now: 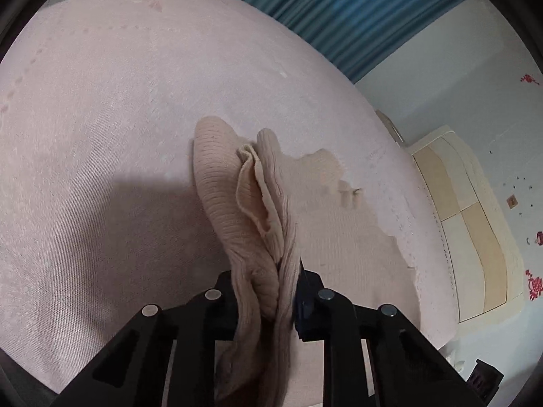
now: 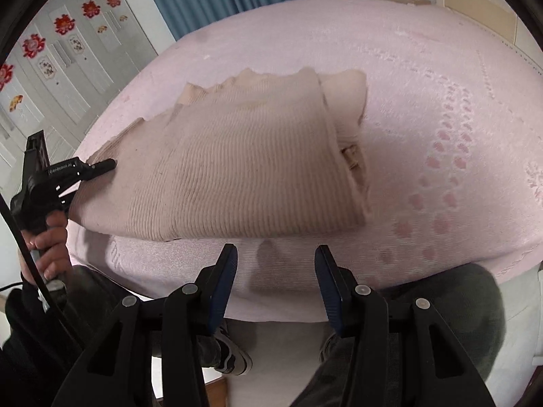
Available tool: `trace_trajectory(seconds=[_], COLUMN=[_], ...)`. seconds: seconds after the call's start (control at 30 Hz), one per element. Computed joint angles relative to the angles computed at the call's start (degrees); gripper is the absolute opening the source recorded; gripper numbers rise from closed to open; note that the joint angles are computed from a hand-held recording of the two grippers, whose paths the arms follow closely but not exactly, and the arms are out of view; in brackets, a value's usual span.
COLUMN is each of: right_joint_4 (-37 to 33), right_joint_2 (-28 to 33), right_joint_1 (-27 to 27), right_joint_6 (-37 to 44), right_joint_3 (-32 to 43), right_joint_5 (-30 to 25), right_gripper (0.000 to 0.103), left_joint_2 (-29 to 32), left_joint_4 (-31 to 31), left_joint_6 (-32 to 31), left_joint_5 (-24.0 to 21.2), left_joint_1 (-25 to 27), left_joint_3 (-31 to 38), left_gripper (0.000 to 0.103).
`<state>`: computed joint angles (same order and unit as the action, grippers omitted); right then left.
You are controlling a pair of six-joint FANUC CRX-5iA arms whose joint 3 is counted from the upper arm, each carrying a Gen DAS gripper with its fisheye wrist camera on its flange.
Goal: Fold small clothes
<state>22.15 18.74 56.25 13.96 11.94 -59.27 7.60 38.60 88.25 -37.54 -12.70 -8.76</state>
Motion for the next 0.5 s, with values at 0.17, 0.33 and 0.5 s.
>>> trace_trajectory(seconds=[0.17,0.33,0.5], right_joint_4=[3.51,6.28,9.45], right_joint_2=[-4.64,-9.04,-14.75], right_joint_1=[0.83,1.04,1.58], right_joint_6=[-4.55,-9.62,-16.37], right_joint_3=[-6.05,-11.12,-17.43], right_joint_5=[1.83,2.98,1.67], right_gripper=[0.047,0.047,0.047], left_joint_2=[1.87,4.81,11.38], left_joint_4=[-7.44,-16.21,-23.99], left_joint_6=[8.71,16.94,21.51], left_joint_5=[-2.96,-7.47,-14.79], left_joint_1=[-2.65,-6.86,-13.03], left_joint_3=[9.43,20.72,35.01], left_gripper=[0.02,0.019,0.019])
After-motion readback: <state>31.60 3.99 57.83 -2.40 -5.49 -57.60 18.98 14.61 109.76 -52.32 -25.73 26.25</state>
